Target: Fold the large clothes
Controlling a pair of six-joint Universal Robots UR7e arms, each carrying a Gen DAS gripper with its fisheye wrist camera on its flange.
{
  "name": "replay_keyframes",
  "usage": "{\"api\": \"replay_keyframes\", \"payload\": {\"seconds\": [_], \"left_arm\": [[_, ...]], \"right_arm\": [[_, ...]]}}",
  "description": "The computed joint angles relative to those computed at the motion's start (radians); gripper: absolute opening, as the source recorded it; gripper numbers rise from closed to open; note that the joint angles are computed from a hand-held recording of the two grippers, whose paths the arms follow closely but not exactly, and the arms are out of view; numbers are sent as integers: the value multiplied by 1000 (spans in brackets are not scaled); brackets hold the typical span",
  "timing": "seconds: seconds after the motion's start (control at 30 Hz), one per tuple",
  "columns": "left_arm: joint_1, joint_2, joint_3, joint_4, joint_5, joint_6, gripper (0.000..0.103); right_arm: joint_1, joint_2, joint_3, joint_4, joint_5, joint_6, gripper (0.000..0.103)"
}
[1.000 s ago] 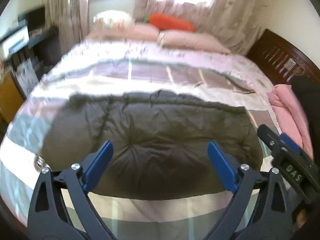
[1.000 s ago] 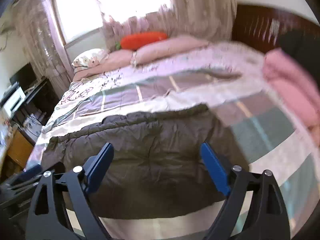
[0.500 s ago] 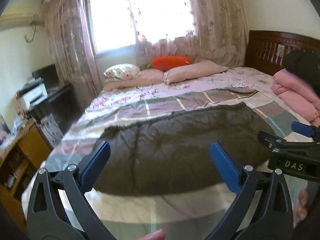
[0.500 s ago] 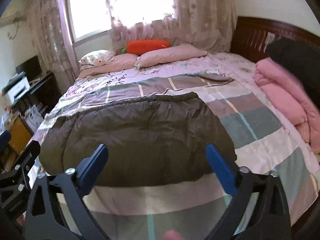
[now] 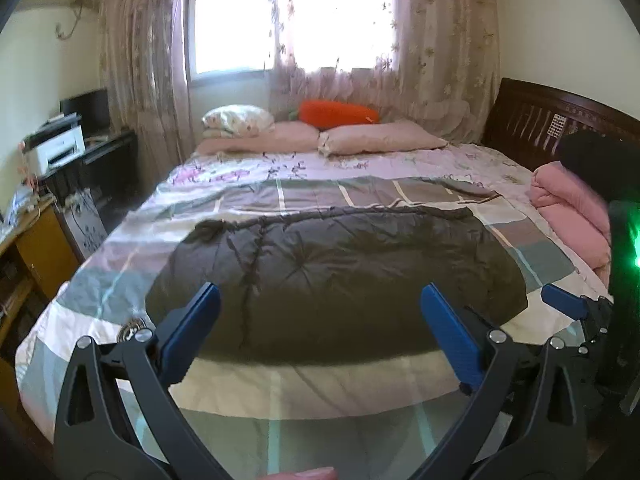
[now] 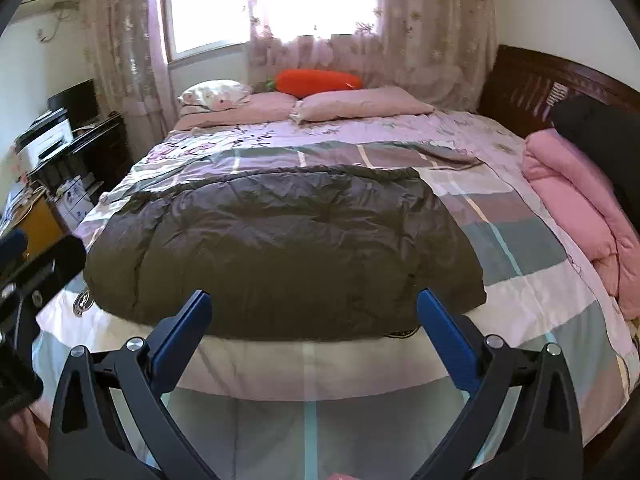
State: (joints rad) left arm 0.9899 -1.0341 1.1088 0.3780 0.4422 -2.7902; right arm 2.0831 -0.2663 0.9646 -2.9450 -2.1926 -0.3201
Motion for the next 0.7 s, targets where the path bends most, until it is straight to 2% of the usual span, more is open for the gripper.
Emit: {"api": "replay_keyframes", "payload": {"seconds": [0.13, 0.3, 0.7], "left_arm": [[12, 25, -46, 83, 1, -82, 101], [20, 38, -71, 131, 8, -138, 101], [16, 22, -50, 83, 11, -84, 101]], "right_arm": [[-2, 4, -16, 17, -5, 31, 102], [1, 5, -14, -9, -10, 19, 102], [18, 29, -24, -99, -51, -71, 102]]}}
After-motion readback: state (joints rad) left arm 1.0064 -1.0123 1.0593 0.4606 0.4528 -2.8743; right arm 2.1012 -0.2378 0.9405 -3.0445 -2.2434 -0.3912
